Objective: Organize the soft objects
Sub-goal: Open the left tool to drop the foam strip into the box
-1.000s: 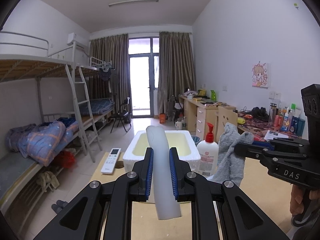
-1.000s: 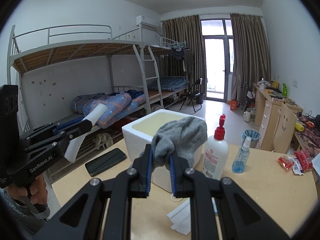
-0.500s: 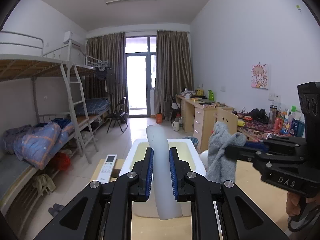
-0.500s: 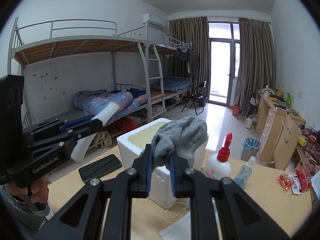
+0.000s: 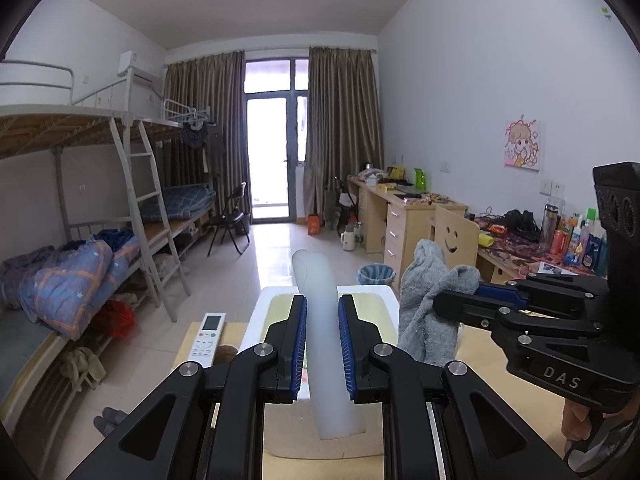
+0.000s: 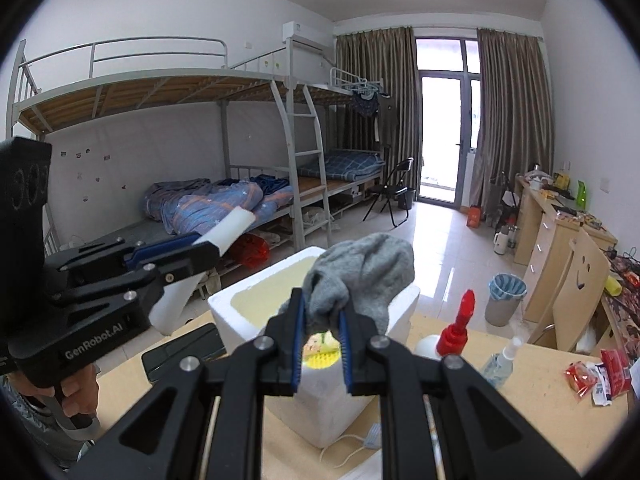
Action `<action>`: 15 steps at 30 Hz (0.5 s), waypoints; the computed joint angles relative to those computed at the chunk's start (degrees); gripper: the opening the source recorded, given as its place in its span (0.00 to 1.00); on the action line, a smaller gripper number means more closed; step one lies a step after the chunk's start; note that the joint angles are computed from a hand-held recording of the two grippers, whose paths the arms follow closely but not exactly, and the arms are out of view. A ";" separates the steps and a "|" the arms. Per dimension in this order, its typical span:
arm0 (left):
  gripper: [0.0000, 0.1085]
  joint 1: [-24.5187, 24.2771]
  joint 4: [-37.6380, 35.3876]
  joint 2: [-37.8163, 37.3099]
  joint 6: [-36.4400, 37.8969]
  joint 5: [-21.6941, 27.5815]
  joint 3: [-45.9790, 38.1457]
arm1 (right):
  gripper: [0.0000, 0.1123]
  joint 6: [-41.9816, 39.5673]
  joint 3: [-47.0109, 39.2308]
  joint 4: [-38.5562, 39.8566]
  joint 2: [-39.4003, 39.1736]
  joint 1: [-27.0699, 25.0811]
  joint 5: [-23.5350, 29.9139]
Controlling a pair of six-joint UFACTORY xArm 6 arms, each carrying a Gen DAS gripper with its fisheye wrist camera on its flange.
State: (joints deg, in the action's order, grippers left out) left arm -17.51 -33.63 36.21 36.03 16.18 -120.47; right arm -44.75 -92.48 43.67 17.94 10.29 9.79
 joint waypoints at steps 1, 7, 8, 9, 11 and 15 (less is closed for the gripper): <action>0.16 0.11 0.99 0.94 -0.88 0.72 -1.45 | 0.17 -0.09 -0.19 0.09 0.17 0.00 -0.07; 0.16 0.60 3.37 4.94 -4.01 4.69 -7.82 | 0.17 0.14 -1.32 -0.20 1.38 0.13 -0.25; 0.16 0.67 3.61 5.62 -4.39 5.34 -8.91 | 0.17 0.58 -1.67 -0.52 1.69 0.06 -0.15; 0.16 0.74 3.70 6.14 -4.53 5.92 -9.83 | 0.17 1.22 -1.65 -1.03 1.85 0.02 -0.23; 0.16 0.82 4.58 7.22 -5.32 6.62 -11.55 | 0.17 3.14 -3.14 -2.90 2.91 -0.35 0.73; 0.16 1.14 5.86 10.04 -6.93 9.49 -16.36 | 0.17 5.22 -3.85 -5.18 3.38 -0.64 1.03</action>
